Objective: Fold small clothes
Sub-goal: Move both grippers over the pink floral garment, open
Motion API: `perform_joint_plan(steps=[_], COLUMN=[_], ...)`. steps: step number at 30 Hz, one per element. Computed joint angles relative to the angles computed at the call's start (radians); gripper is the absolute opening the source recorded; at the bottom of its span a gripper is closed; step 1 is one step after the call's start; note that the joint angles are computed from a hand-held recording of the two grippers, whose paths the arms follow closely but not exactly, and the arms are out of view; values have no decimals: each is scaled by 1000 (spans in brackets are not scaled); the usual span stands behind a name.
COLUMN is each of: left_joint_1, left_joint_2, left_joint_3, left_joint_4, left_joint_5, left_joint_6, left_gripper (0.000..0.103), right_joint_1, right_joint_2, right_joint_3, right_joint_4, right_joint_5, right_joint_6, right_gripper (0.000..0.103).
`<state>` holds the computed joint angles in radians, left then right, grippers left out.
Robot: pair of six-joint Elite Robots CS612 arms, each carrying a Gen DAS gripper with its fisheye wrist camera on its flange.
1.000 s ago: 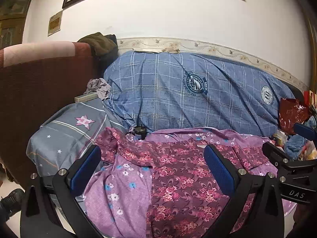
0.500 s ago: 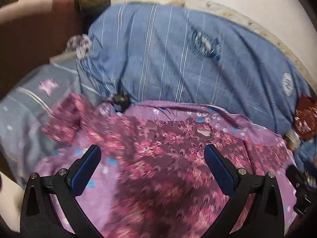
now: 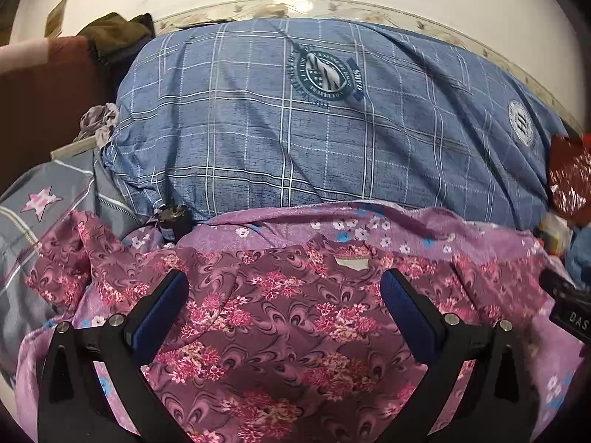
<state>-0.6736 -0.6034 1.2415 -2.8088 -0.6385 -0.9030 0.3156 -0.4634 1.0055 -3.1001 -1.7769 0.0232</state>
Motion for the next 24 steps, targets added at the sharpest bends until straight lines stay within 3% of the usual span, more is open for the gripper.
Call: perform_joint_plan(steps=[8, 24], left_joint_1=[11, 22], left_joint_2=[3, 38], left_joint_3=[3, -53], left_joint_4=[9, 80], left_joint_5=[-32, -86], left_joint_6=[-20, -5], left_gripper=[103, 103], right_joint_1=[33, 18], right_joint_2=[31, 63], right_joint_3=[-55, -118], right_joint_4=[42, 160], right_joint_5=[-12, 16], right_joint_6=[-86, -55], right_gripper=[97, 97])
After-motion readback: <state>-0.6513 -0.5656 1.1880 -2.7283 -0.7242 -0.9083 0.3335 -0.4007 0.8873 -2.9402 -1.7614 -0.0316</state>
